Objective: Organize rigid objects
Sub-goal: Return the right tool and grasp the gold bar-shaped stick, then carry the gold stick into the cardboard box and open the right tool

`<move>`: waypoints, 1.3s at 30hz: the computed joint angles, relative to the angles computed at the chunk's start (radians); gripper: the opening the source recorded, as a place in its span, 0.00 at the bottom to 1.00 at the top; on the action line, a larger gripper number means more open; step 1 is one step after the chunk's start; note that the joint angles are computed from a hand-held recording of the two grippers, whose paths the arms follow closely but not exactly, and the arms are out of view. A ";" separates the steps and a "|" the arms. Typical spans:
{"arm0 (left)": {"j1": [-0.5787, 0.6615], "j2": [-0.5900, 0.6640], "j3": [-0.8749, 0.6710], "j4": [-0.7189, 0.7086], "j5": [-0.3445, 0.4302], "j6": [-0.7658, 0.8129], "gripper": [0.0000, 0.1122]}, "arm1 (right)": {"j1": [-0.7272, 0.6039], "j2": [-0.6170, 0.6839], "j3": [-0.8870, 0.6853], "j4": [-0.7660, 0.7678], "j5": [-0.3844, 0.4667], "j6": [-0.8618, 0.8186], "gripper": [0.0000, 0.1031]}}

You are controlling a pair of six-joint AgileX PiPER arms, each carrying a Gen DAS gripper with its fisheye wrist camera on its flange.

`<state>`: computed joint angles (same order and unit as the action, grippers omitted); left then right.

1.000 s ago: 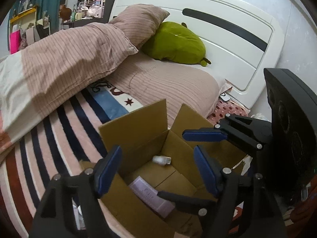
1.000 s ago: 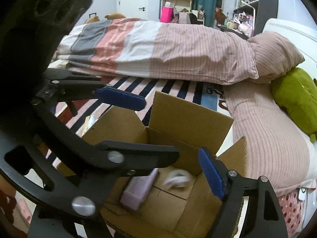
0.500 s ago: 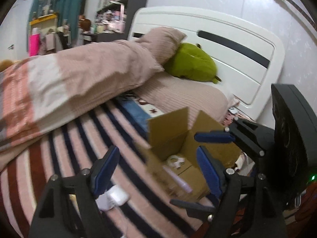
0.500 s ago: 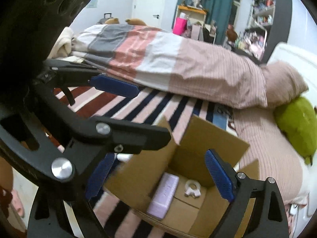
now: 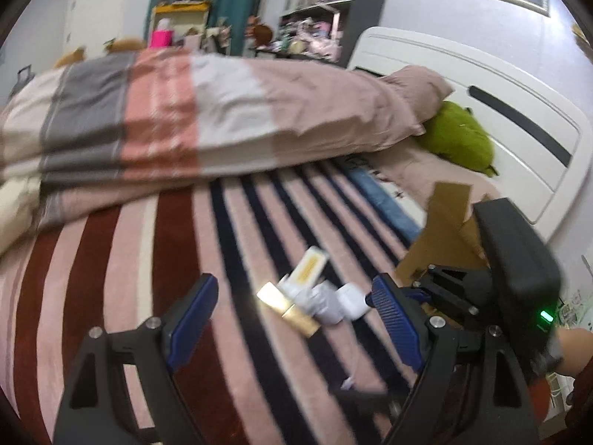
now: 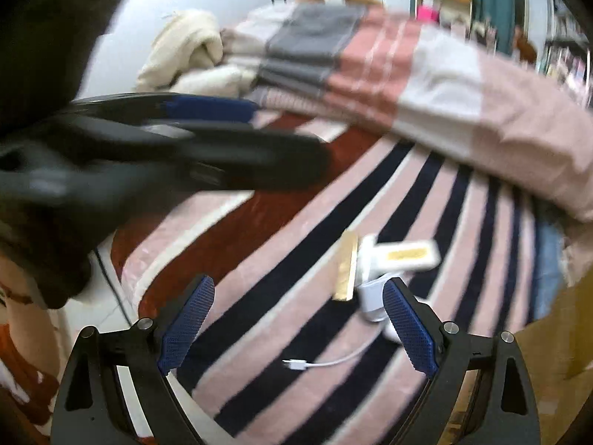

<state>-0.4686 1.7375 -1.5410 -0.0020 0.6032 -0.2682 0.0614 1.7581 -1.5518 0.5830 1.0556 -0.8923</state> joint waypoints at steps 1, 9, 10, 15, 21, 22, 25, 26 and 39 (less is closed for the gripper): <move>0.009 -0.010 0.041 -0.005 -0.021 -0.001 0.74 | 0.011 0.035 0.002 -0.008 -0.022 0.014 0.82; 0.052 -0.036 0.222 -0.046 -0.136 -0.019 0.74 | 0.062 0.236 -0.071 -0.105 -0.111 0.108 0.41; 0.049 -0.042 0.234 -0.037 -0.143 -0.033 0.74 | 0.068 0.245 -0.080 -0.120 -0.124 0.117 0.40; 0.049 -0.063 0.274 -0.035 -0.162 -0.049 0.74 | 0.100 0.332 -0.171 -0.207 -0.127 0.212 0.31; 0.055 -0.081 0.297 -0.028 -0.165 -0.059 0.74 | 0.065 0.300 -0.119 -0.116 -0.132 0.125 0.13; 0.058 -0.080 0.298 -0.040 -0.166 -0.047 0.74 | 0.055 0.288 -0.101 -0.086 -0.107 0.095 0.13; 0.058 -0.074 0.296 -0.074 -0.168 -0.025 0.74 | 0.039 0.243 -0.023 -0.062 -0.068 0.015 0.13; 0.056 -0.070 0.293 -0.072 -0.165 -0.029 0.74 | 0.040 0.223 0.013 -0.064 -0.085 -0.004 0.13; 0.015 -0.009 0.157 -0.327 -0.108 0.211 0.71 | -0.003 0.052 0.105 0.129 -0.085 -0.177 0.13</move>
